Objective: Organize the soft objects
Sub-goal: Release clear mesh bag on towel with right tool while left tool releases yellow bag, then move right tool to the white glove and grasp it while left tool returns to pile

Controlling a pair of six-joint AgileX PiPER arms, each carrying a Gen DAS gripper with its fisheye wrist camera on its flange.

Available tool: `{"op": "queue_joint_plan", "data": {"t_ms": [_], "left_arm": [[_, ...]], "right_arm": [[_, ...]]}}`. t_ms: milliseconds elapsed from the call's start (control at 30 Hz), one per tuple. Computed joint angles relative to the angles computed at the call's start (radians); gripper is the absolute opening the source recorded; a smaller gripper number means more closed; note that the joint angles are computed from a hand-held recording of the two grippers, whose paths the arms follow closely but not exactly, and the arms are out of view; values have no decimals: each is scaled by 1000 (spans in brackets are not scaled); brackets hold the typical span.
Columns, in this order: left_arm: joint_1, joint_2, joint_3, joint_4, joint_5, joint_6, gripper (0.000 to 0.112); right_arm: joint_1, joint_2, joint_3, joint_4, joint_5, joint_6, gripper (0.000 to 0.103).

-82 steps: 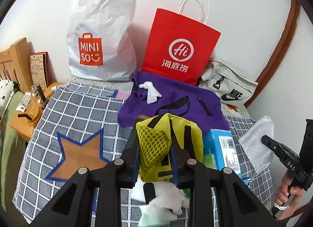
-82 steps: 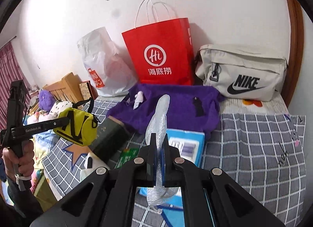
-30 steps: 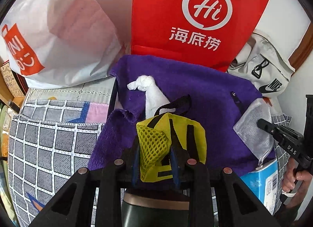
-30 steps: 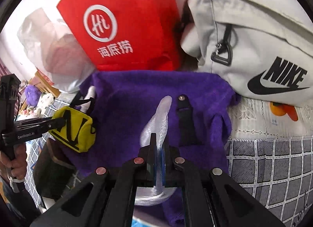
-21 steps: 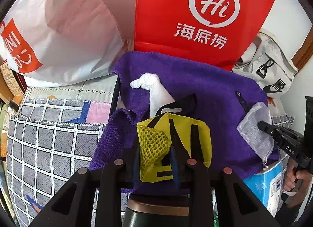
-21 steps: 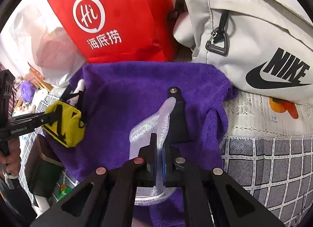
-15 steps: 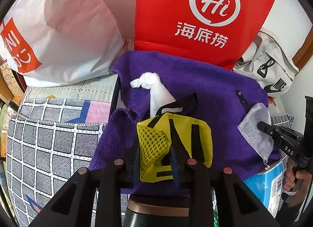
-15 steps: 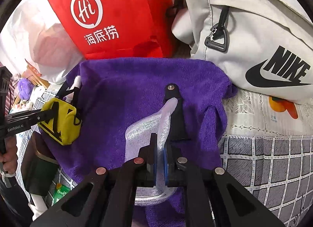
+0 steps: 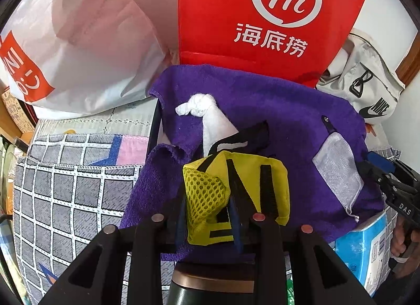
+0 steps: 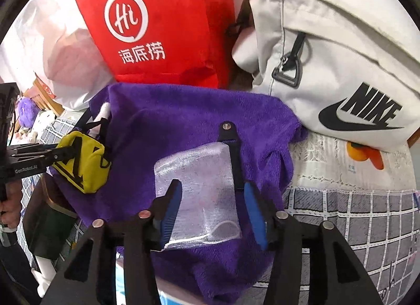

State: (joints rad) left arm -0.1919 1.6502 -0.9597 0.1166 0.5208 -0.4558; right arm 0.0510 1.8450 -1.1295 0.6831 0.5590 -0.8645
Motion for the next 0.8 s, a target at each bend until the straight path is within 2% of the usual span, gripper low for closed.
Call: {"op": "queue_joint_plan", "data": {"t_ms": [167,267,300,433,600,800], "left_arm": [[35,-19,7,-104,13,79,34],[46,-85,39,-139,21,98,52],[38,-117,51,-118,24,74,57],[-2,-223,70,0,82,-68,63],[-61,-379,118,107,167,-202,64],[-107,-551,215,144,234,-290,64]], "right_arm": [[-7,-69,40,-17,10,18,53],[-18,-137,92,-4,13,14,62],[-23,-156,104,2,19,8,62],[-43,-256,175,25,51,-3,67],[-45,-407,286,52,97,-31,68],[0,-605,427,32,122,-25,68]]}}
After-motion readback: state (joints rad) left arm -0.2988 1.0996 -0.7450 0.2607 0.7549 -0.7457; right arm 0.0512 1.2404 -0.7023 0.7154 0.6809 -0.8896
